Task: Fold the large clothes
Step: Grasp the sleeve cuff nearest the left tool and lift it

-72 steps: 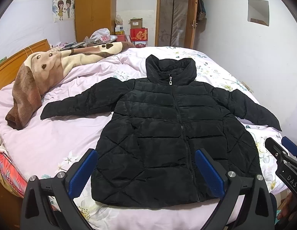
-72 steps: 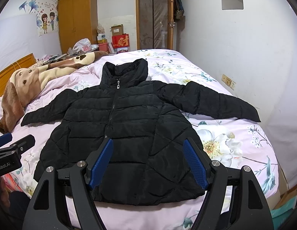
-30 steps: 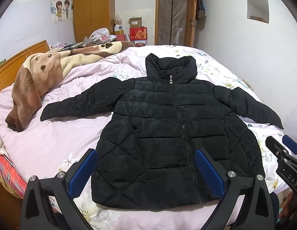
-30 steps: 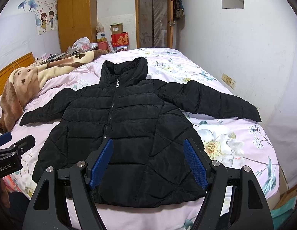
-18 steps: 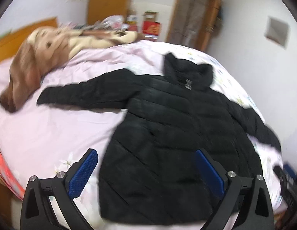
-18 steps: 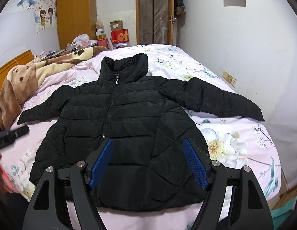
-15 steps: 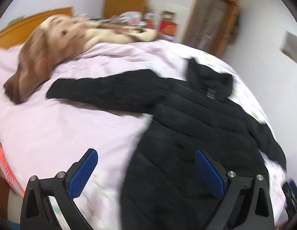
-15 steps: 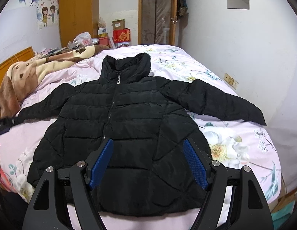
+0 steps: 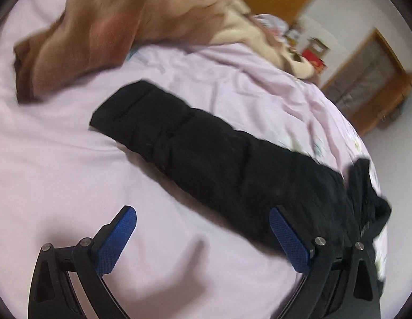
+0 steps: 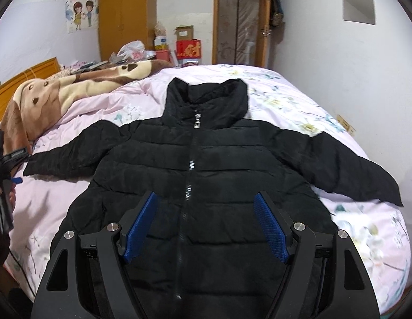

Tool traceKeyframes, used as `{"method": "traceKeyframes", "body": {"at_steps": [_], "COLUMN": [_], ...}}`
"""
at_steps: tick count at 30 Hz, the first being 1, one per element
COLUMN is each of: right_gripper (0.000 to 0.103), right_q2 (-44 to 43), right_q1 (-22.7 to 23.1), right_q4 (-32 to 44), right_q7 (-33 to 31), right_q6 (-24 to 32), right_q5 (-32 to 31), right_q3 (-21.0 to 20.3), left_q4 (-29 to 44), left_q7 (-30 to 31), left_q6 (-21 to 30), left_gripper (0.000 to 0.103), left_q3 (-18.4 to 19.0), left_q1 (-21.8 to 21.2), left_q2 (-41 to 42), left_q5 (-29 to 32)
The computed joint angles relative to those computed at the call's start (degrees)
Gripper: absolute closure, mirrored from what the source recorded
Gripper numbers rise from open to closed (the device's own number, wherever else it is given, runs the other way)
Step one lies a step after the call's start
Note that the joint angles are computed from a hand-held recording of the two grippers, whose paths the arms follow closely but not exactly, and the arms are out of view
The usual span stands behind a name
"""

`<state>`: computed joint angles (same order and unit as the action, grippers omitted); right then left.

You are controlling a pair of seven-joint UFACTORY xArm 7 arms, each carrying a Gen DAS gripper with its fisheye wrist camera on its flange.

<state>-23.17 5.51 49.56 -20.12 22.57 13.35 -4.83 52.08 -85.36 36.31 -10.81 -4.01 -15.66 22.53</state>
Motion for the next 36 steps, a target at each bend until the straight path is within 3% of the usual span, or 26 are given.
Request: {"method": "traceKeyframes", "body": {"at_steps": [3, 7, 11, 15, 17, 19, 20, 24, 25, 31, 36], "right_gripper": [0.028, 0.028, 0.028, 0.028, 0.028, 0.028, 0.028, 0.028, 0.028, 0.028, 0.028], "right_q2": [2.4, 5.3, 6.9, 8.0, 8.4, 8.6, 8.8, 8.8, 8.6, 8.2, 7.3], "right_q1": [0.2, 0.5, 0.4, 1.0, 1.1, 1.2, 1.1, 1.5, 1.7, 1.8, 1.0], "right_q4": [1.1, 2.5, 3.3, 3.7, 3.8, 3.9, 4.1, 4.5, 4.4, 5.3, 5.7], "right_q7": [0.2, 0.3, 0.1, -1.1, -1.6, -2.1, -2.3, -4.4, -5.1, -8.0, -9.7], "right_q6": [-0.1, -0.5, -1.0, -1.0, -0.8, -0.3, 0.0, 0.7, 0.8, 2.6, 2.5], "right_q5": [-0.5, -1.1, -1.7, -0.6, 0.0, 0.8, 1.1, 4.4, 5.2, 10.2, 13.0], "right_q3": [1.0, 2.1, 2.8, 2.5, 2.5, 2.3, 2.2, 1.3, 1.1, -0.5, -1.4], "left_q4": [-1.0, -4.0, -4.5, -3.1, -1.8, -0.8, 0.1, 4.5, 5.4, 19.3, 34.0], "left_q7": [-0.6, 0.9, -4.2, -6.0, -6.9, -2.4, -0.6, -3.6, -4.5, -5.4, -0.5], "left_q6": [-3.0, -9.8, -12.0, -14.8, -15.8, -19.0, -19.1, -16.5, -15.7, -5.1, 3.9], "left_gripper": [0.002, 0.002, 0.002, 0.002, 0.014, 0.044, 0.048, 0.077, 0.08, 0.084, 0.084], "left_q3": [2.1, 5.5, 4.3, 5.0, 5.4, 6.5, 6.7, 6.4, 6.3, 4.0, 3.4], "left_q1": [1.7, 1.9, 3.5, 3.4, 3.2, 2.0, 1.5, 0.5, 0.3, -3.9, -10.9], "left_q2": [2.7, 5.8, 6.9, 9.4, 10.8, 12.1, 12.7, 13.6, 13.5, 16.0, 21.7], "left_q5": [-0.7, -7.9, -3.8, -3.7, -3.3, -7.4, -9.2, -4.4, -2.5, 9.9, 19.0]}}
